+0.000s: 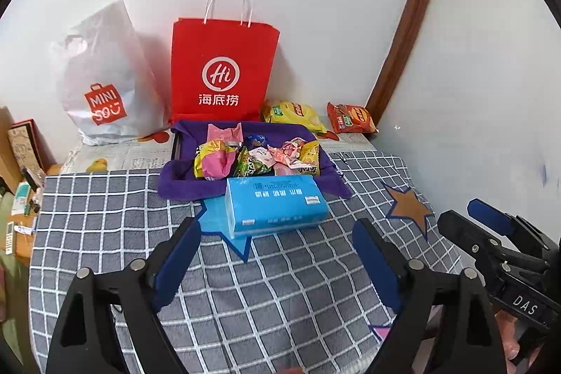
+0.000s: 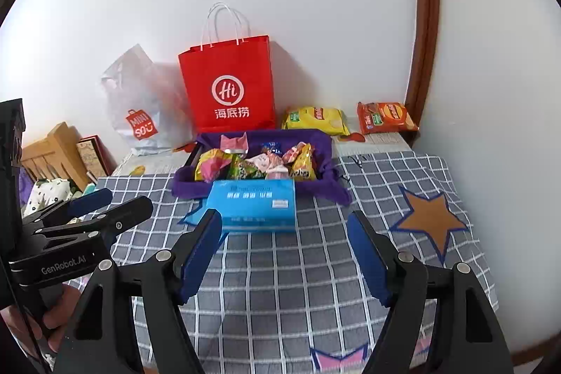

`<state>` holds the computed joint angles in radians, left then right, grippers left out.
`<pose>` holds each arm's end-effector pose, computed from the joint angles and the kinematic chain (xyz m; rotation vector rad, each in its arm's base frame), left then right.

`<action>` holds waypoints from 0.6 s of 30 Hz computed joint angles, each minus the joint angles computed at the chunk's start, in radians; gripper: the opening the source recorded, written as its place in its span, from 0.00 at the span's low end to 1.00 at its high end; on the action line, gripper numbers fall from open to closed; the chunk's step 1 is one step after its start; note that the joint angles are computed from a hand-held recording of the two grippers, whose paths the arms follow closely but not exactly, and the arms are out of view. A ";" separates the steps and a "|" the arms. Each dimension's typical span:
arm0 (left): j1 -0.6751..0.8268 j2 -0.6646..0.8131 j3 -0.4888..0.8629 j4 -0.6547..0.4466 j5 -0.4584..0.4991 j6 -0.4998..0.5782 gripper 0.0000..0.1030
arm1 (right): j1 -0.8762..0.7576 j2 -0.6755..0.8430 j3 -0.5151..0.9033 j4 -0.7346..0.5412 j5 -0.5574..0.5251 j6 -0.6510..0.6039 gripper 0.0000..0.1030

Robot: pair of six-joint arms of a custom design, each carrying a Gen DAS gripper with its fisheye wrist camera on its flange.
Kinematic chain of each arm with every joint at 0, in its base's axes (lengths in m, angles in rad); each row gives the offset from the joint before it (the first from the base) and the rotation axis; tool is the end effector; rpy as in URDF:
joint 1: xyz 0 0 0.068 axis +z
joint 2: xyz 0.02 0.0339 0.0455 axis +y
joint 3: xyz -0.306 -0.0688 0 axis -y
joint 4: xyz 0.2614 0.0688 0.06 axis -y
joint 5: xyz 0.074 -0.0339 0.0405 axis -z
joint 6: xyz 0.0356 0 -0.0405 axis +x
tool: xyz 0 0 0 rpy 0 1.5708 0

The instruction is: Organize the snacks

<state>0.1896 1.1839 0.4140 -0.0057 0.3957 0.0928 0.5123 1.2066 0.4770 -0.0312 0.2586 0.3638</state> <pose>0.2091 0.0262 0.1832 0.0816 2.2921 -0.3185 0.2000 0.1021 0.1952 -0.0428 2.3045 0.1475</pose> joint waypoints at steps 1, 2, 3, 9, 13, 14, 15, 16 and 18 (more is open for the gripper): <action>-0.006 -0.040 -0.020 -0.011 -0.011 0.000 0.86 | 0.007 -0.027 -0.015 -0.014 0.006 0.006 0.77; -0.012 -0.069 -0.034 -0.019 -0.021 -0.001 0.87 | 0.016 -0.047 -0.025 -0.023 0.017 0.013 0.78; -0.019 -0.106 -0.050 -0.032 -0.033 -0.002 0.89 | 0.032 -0.078 -0.042 -0.035 0.036 0.024 0.80; -0.052 -0.300 -0.102 -0.119 -0.088 -0.009 0.93 | 0.112 -0.217 -0.087 -0.126 0.113 0.067 0.87; -0.031 -0.375 -0.100 -0.177 -0.072 -0.002 0.93 | 0.158 -0.263 -0.081 -0.183 0.159 0.092 0.89; -0.028 -0.386 -0.098 -0.185 -0.075 -0.006 0.93 | 0.166 -0.268 -0.080 -0.188 0.164 0.096 0.89; -0.025 -0.399 -0.099 -0.192 -0.078 -0.009 0.93 | 0.173 -0.275 -0.080 -0.193 0.169 0.100 0.89; -0.023 -0.403 -0.099 -0.193 -0.079 -0.009 0.93 | 0.178 -0.279 -0.080 -0.195 0.171 0.102 0.89; -0.013 -0.419 -0.099 -0.205 -0.076 -0.006 0.93 | 0.197 -0.286 -0.080 -0.203 0.185 0.112 0.89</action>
